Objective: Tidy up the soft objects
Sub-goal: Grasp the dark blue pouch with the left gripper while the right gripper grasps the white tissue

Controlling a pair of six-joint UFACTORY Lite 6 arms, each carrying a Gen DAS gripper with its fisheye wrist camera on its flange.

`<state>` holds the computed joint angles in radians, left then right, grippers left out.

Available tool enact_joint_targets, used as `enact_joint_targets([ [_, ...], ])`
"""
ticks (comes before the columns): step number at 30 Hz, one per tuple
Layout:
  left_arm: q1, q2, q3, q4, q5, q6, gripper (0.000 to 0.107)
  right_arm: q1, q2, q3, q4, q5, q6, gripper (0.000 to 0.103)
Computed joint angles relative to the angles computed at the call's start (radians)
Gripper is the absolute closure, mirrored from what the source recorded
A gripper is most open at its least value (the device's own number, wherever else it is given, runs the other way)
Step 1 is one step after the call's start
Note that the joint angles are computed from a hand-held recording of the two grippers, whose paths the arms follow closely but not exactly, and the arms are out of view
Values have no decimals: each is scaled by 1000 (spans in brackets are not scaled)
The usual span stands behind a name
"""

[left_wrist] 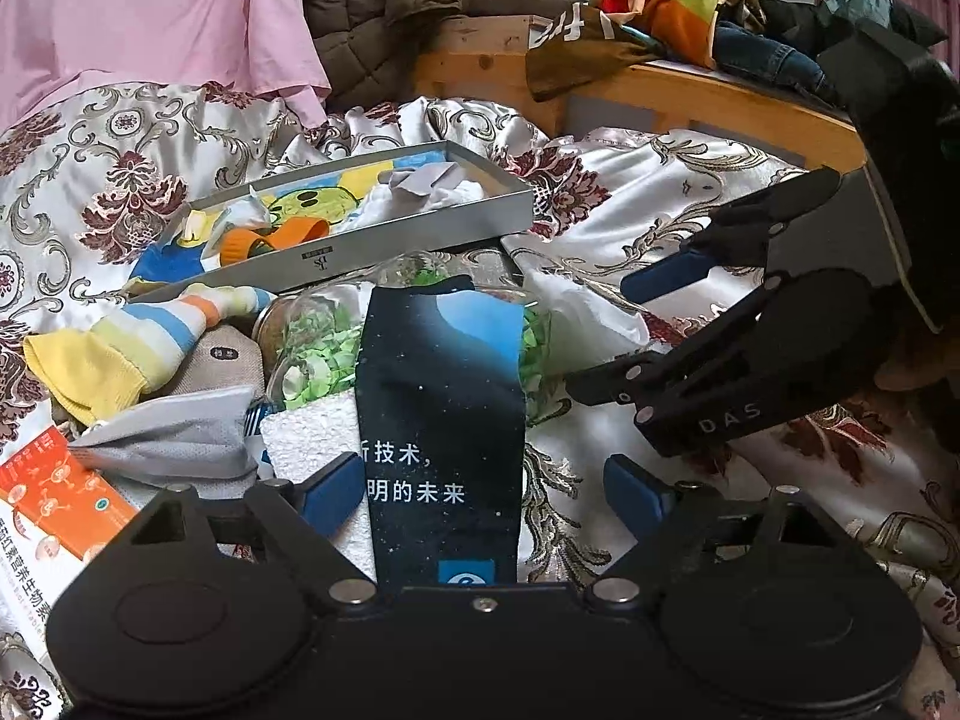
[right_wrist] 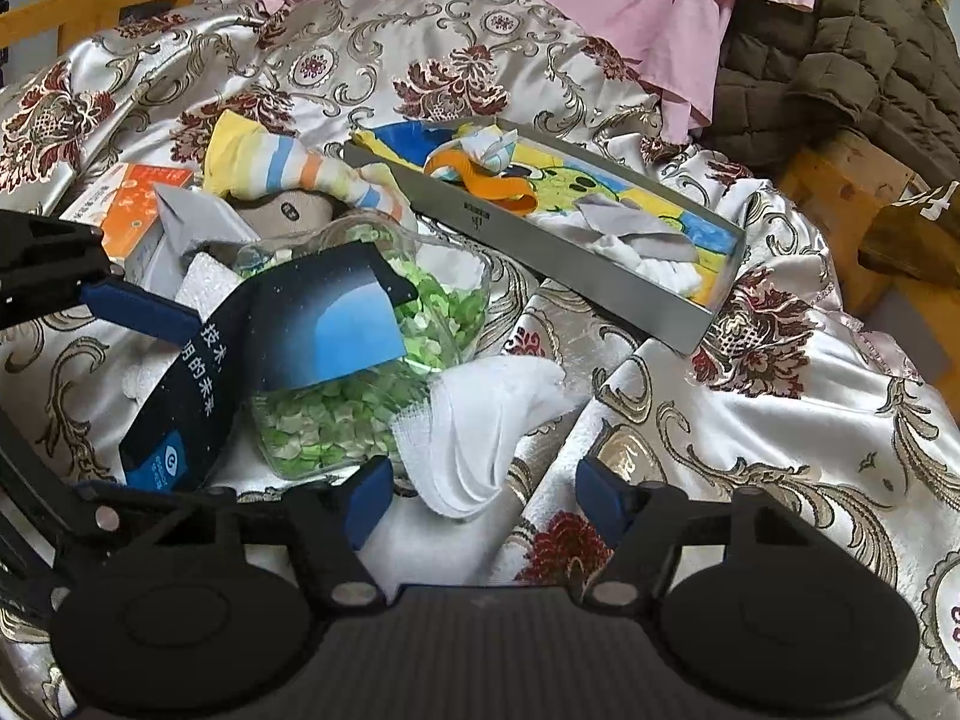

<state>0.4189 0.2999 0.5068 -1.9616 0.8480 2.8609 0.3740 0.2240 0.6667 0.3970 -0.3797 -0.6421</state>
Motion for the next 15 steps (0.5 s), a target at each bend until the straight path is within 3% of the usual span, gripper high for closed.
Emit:
enact_joint_targets([
  [5,-19,-4,-18,-73,9,52,25,9,-4,-3,14,-5,-4,43],
  [15,-39,-30,-61,-208,33,156,54,1,-8,4,-3,10,26,47],
])
